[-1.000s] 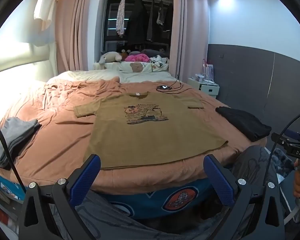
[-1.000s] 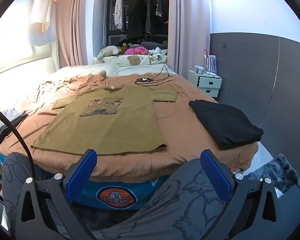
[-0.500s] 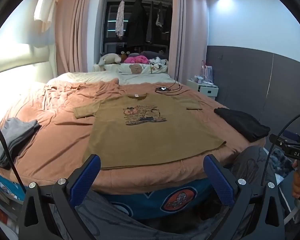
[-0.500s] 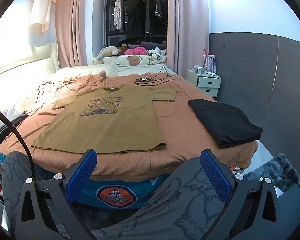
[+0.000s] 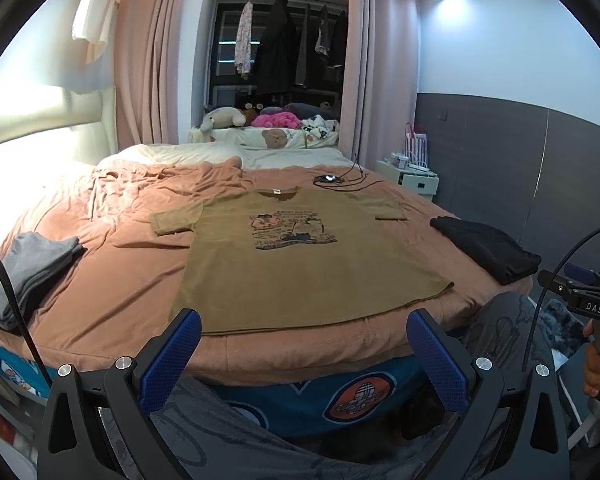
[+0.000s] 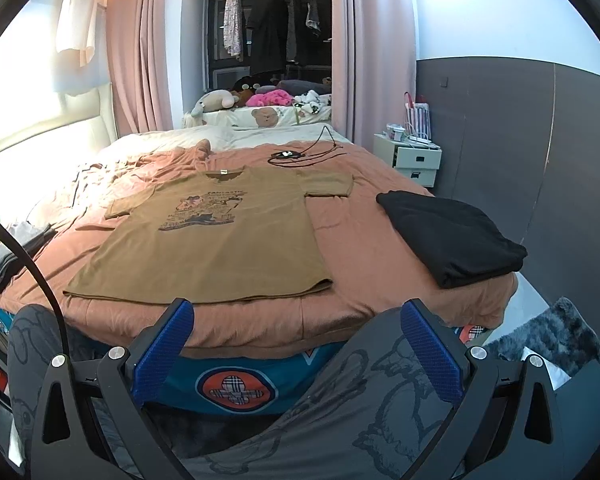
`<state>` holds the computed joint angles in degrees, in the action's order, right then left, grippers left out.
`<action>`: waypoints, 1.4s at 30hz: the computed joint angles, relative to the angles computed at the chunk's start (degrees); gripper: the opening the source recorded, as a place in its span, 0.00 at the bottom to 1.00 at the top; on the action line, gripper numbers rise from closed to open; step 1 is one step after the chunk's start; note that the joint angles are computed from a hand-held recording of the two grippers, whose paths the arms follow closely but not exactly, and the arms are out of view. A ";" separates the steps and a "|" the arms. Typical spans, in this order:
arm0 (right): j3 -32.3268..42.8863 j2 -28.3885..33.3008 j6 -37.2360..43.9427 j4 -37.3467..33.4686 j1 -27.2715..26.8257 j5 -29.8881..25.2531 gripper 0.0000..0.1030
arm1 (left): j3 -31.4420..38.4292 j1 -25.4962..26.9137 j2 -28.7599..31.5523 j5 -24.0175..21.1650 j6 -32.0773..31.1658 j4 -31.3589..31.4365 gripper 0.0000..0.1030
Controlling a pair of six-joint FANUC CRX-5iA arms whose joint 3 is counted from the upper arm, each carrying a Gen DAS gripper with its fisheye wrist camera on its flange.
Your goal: Fold small clothes
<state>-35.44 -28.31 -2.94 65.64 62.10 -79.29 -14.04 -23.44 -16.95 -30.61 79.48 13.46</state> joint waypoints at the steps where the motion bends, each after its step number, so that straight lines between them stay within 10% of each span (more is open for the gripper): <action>1: 0.01 -0.02 -0.04 -0.04 0.05 0.00 1.00 | 0.01 0.01 0.01 0.01 -0.06 0.06 1.00; 42: 1.44 3.31 -0.26 -0.80 -2.41 1.73 1.00 | -2.76 1.42 -1.64 0.12 -2.70 3.38 1.00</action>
